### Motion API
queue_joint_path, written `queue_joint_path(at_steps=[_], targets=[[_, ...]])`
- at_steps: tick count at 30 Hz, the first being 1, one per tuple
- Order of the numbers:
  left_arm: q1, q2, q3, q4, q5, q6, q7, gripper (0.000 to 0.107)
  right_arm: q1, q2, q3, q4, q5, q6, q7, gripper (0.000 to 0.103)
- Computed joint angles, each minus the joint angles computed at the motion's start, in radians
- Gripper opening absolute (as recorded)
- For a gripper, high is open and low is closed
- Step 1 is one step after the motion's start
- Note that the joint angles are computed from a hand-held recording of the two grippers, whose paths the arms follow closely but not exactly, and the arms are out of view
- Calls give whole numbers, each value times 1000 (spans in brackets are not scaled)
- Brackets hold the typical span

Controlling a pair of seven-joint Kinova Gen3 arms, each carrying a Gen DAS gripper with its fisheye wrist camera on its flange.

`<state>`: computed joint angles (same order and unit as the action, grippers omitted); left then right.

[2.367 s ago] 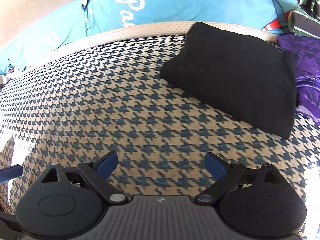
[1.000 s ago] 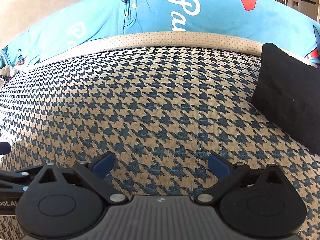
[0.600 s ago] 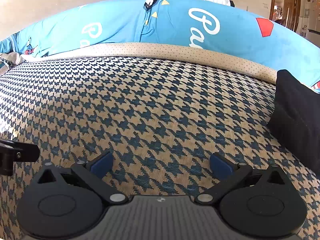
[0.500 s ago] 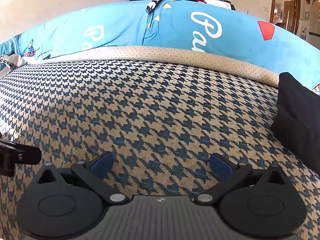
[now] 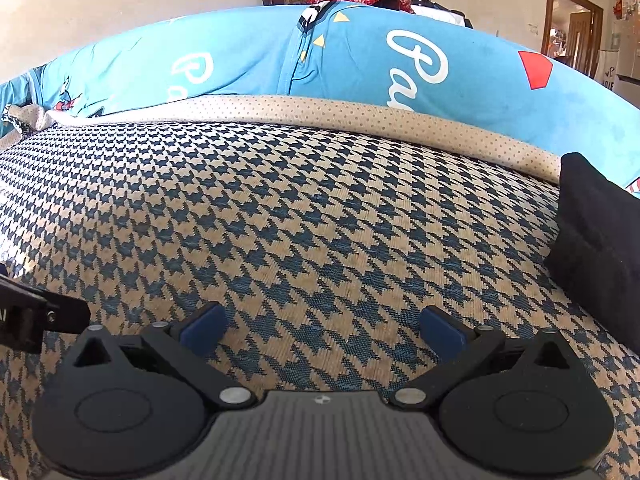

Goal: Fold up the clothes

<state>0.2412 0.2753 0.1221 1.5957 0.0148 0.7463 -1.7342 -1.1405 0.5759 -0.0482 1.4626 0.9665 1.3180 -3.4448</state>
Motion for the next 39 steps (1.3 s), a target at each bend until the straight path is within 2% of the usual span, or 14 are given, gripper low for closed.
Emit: queue_joint_path(at_steps=[15, 23, 39], targets=[[33, 19, -10, -5, -38, 14, 58, 103, 1, -1, -1, 3, 1, -2, 0, 103], [63, -22, -7, 42, -76, 2, 112, 103, -6, 0, -2, 0, -2, 7, -3, 103], [79, -64, 8, 70, -101, 4, 150, 103, -8, 0, -2, -8, -5, 12, 3, 103]])
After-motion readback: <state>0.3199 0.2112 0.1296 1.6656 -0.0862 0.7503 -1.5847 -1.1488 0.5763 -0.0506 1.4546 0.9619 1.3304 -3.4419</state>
